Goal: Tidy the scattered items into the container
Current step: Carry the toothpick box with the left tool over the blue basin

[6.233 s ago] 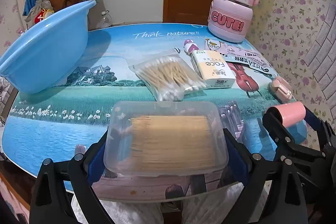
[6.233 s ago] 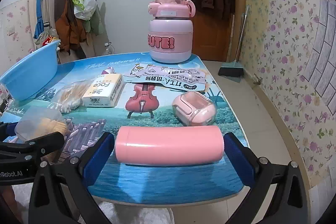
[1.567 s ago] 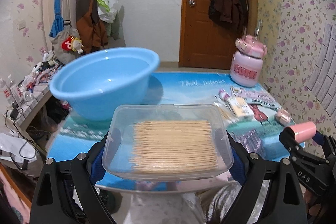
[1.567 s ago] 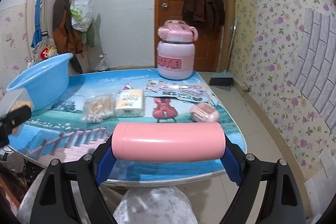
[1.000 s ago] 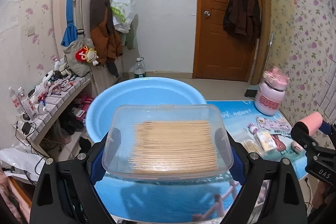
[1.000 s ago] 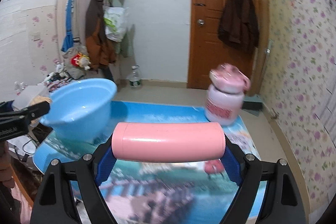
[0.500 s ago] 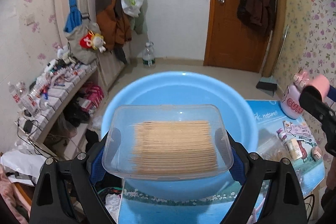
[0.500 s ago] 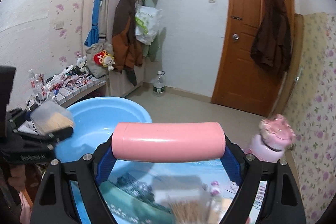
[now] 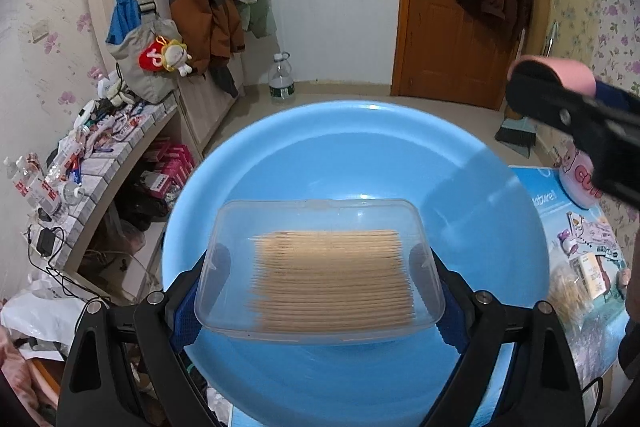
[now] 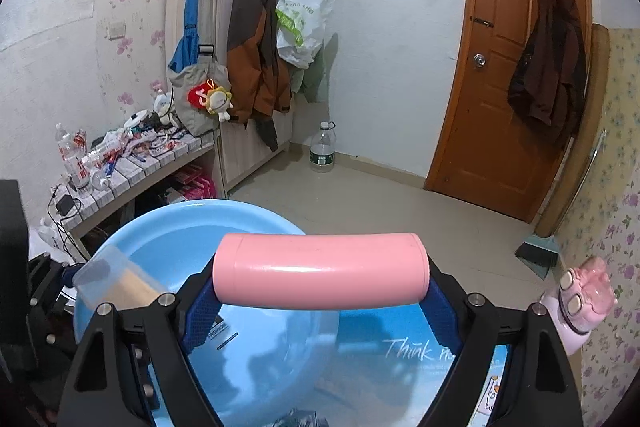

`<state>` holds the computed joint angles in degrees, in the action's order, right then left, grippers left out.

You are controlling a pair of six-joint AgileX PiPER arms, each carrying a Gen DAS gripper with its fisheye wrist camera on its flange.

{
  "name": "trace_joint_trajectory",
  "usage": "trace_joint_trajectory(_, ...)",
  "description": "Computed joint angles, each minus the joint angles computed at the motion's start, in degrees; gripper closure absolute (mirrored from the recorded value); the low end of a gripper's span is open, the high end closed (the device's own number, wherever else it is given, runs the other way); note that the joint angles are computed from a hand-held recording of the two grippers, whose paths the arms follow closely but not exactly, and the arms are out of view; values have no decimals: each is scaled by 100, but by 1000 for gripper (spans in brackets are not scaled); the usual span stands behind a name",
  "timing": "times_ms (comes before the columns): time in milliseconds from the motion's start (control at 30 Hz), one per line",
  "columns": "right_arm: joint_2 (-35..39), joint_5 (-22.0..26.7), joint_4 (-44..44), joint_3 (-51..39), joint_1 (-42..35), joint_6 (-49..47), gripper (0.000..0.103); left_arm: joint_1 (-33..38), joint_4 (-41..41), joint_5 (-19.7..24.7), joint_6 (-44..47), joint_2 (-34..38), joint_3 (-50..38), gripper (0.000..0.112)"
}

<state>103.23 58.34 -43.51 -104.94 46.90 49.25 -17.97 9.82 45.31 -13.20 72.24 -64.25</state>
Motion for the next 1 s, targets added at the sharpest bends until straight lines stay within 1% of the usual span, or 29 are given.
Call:
trace_joint_trajectory(100,161,-33,165,-195,-128,-44,16,135,-257,89,274,155,-100,21)
trace_joint_trajectory(300,242,-65,233,-132,-144,-59,16,140,-410,267,407,352,-195,21)
trace_joint_trajectory(333,174,-97,209,-6,-133,6,16,129,-444,310,441,392,-221,21)
trace_joint_trajectory(433,164,-111,191,31,-121,40,16,57,-395,369,378,460,-228,21)
trace_joint_trajectory(600,89,-167,180,202,-131,69,16,-86,-304,388,242,499,-199,20)
trace_joint_trajectory(733,93,-199,233,283,-159,125,16,-202,-70,361,64,538,-187,20)
trace_joint_trajectory(1000,138,-231,310,336,-144,67,16,-35,-252,332,481,509,-200,20)
